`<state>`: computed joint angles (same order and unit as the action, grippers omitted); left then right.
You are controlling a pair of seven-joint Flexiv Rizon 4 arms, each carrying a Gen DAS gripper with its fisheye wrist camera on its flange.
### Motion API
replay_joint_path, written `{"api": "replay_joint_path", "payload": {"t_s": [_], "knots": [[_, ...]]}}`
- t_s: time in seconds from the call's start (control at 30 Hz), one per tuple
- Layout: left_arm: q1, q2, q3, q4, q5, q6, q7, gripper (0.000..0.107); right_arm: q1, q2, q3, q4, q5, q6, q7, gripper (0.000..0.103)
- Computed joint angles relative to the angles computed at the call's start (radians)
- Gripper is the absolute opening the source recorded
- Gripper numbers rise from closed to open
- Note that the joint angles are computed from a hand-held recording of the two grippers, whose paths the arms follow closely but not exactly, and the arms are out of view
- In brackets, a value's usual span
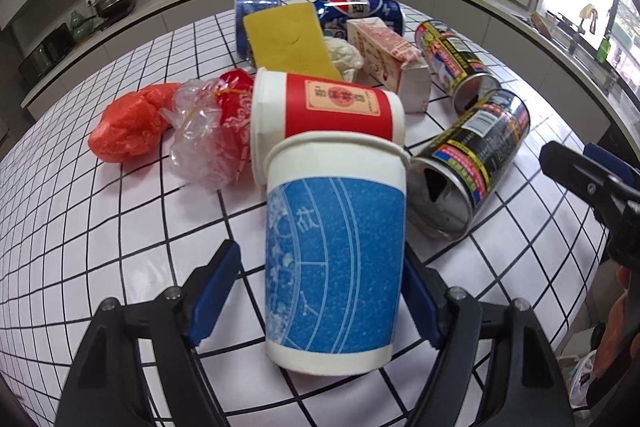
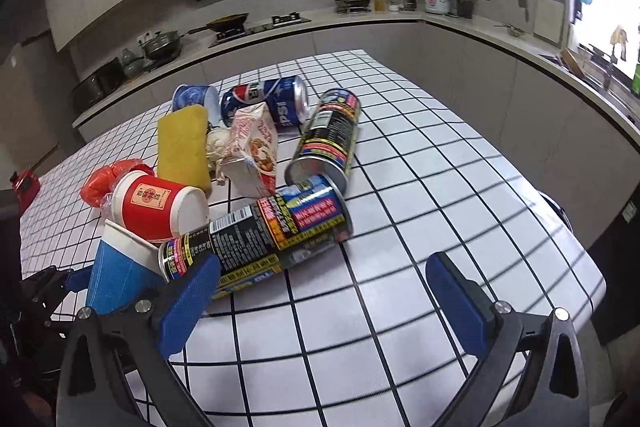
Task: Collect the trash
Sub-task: 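Close the left gripper around the blue-and-white paper cup, then grasp the yellow-and-blue spray can with the right gripper while left holds cup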
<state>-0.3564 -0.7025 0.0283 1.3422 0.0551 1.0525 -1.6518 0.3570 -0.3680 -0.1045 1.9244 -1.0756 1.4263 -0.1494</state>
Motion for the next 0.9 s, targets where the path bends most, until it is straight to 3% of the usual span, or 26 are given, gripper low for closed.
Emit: {"api": "replay_joint_path", "payload": {"t_s": [0.1, 0.37, 0.5, 0.57, 0.9], "knots": [[-0.01, -0.002, 0.016, -0.008, 0.008, -0.013, -0.03, 0.079, -0.019, -0.029, 0.034, -0.026, 0.076, 0.018, -0.087, 0.103], [-0.014, 0.009, 0.023, 0.005, 0.028, -0.001, -0.085, 0.078, 0.025, -0.052, 0.016, -0.05, 0.208, 0.016, -0.209, 0.103], [-0.001, 0.011, 0.014, 0.014, 0.021, 0.011, -0.083, 0.062, 0.054, -0.054, -0.008, -0.055, 0.229, 0.006, -0.222, 0.103], [0.002, 0.013, 0.016, 0.023, 0.017, 0.027, -0.094, 0.062, 0.058, -0.058, -0.004, -0.063, 0.249, -0.01, -0.232, 0.103], [0.024, 0.026, 0.002, 0.063, -0.009, 0.073, -0.075, 0.061, 0.024, -0.101, 0.09, -0.127, 0.476, -0.057, -0.299, 0.103]]}}
